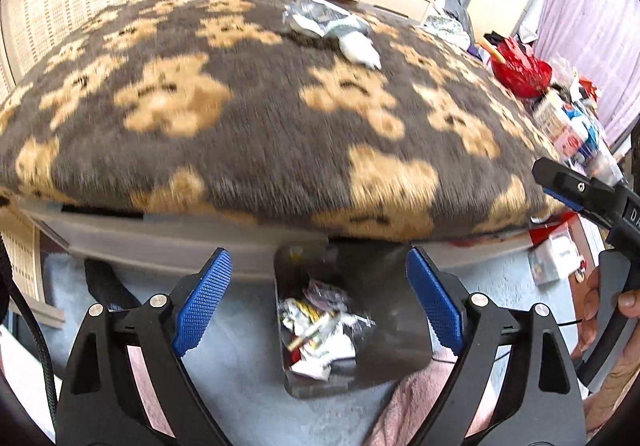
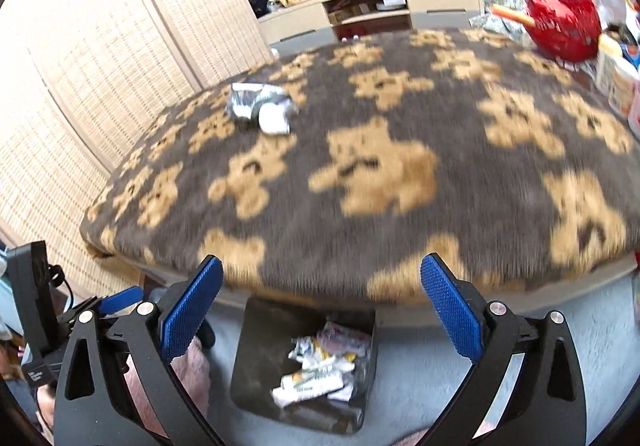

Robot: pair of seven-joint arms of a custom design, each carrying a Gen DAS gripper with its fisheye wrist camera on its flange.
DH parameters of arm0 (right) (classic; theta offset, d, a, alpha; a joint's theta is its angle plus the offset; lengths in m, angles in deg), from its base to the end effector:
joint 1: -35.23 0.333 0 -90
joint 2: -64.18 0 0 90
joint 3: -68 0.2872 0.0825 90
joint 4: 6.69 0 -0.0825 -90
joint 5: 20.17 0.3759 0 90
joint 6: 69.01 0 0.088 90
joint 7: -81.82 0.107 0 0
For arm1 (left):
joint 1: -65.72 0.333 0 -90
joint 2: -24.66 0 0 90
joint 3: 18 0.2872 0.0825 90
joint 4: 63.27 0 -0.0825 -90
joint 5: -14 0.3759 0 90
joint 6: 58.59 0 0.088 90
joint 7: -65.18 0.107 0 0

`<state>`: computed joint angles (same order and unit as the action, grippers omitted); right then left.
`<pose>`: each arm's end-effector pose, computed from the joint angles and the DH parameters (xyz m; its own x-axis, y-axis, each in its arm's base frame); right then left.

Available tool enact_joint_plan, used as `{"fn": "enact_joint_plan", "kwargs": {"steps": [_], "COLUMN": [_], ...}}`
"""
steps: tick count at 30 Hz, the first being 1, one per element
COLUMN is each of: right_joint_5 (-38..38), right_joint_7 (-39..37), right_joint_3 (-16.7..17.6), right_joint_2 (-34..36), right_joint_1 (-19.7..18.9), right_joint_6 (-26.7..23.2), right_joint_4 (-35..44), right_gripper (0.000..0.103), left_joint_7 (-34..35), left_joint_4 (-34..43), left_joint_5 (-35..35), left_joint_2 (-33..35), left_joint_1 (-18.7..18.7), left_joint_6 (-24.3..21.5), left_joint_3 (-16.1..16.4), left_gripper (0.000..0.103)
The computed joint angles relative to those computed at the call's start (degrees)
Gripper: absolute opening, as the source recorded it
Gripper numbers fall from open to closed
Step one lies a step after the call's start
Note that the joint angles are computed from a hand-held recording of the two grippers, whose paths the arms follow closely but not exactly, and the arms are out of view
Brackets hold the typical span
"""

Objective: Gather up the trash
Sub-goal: 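Grasp the silver foil bag with left tool while right tool grasps white plastic bag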

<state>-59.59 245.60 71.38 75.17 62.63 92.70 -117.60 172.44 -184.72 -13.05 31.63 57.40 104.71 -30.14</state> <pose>0.5247 0.3474 0.4357 -0.0550 -0.9532 -0.2972 -0.7304 0.2413 -0.6389 0.5641 -0.1817 0.3980 -0.2968 -0.9293 0.2200 -0.8112 0.1238 -0.5715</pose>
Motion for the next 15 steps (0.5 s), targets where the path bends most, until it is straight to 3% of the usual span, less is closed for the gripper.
{"fn": "enact_joint_plan", "kwargs": {"steps": [7,11,15], "right_joint_5": [7.2,13.5,18.9], "right_joint_7": [-9.6,-16.1,-22.7], "right_joint_3": [0.2,0.7,0.4], "right_joint_2": [8.6,16.2,26.4], "right_joint_1": [-1.7,-2.4,-1.9], "right_joint_6": [-0.2,0.4,-4.2], "right_joint_4": [12.9,22.6,37.4], "right_gripper": [0.099,0.099,0.099], "left_joint_7": [-5.3,-9.4,-11.4], "left_joint_4": [10.5,17.9,26.4], "left_joint_5": [8.8,13.7,16.4], "left_joint_2": [6.6,11.5,17.0], "left_joint_1": [-0.5,-1.3,-1.3], "left_joint_6": [-2.2,-2.6,-5.2], "left_joint_3": [2.1,3.6,4.0], "left_gripper": [0.085,0.093,0.093]}}
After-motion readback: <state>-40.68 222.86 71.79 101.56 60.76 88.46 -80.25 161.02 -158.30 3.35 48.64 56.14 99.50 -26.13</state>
